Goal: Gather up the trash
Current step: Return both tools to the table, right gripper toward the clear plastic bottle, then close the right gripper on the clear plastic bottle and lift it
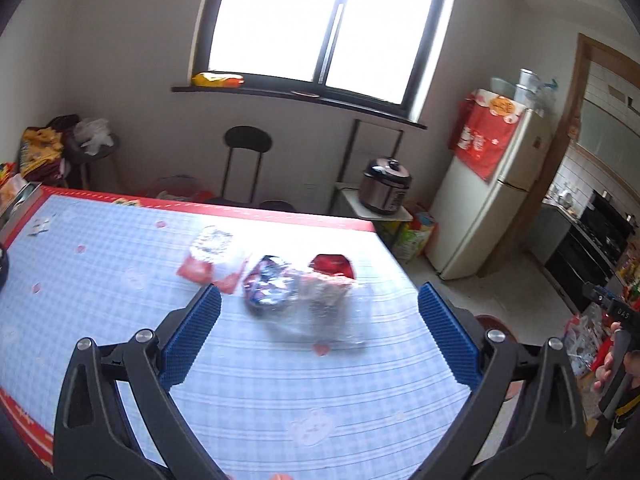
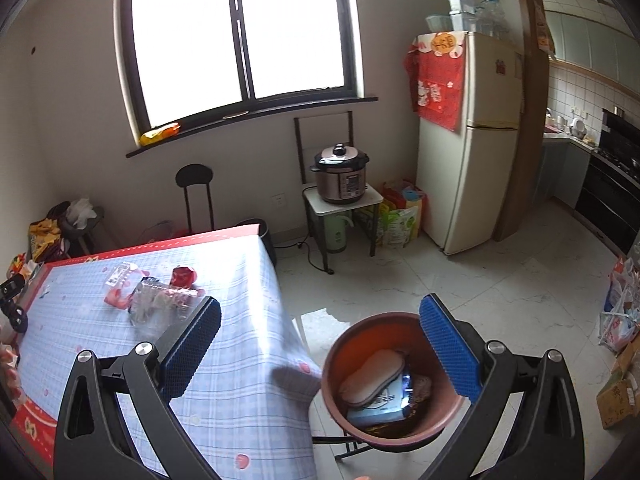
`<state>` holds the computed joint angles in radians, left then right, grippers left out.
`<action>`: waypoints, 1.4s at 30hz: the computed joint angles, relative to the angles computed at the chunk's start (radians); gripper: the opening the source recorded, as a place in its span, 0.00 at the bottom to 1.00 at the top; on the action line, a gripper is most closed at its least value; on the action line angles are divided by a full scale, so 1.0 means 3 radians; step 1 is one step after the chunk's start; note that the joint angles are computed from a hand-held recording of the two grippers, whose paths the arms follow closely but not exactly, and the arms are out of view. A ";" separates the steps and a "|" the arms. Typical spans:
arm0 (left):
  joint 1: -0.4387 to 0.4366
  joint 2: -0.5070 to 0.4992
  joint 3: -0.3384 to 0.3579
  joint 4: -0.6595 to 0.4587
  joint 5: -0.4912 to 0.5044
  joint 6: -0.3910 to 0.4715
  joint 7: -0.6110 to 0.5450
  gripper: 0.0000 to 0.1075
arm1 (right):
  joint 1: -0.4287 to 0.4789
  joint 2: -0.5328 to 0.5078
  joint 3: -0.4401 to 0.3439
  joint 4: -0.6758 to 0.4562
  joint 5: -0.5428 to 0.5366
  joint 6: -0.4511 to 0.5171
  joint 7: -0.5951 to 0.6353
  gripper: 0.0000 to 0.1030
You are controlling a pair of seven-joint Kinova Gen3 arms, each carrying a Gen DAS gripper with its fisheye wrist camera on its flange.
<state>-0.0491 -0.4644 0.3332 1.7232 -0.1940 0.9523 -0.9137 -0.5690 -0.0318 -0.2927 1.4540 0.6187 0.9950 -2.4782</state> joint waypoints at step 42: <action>-0.0500 0.0123 -0.1844 0.0880 0.1105 -0.0464 -0.2096 0.91 | -0.0107 0.2676 0.0245 -0.1634 -0.2305 -0.1085 0.1459 0.93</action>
<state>-0.1992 -0.4276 -0.2199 1.9871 0.1375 0.8132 -1.5424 -0.6011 0.7709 -0.2193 0.9639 -0.0729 0.6696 -2.0405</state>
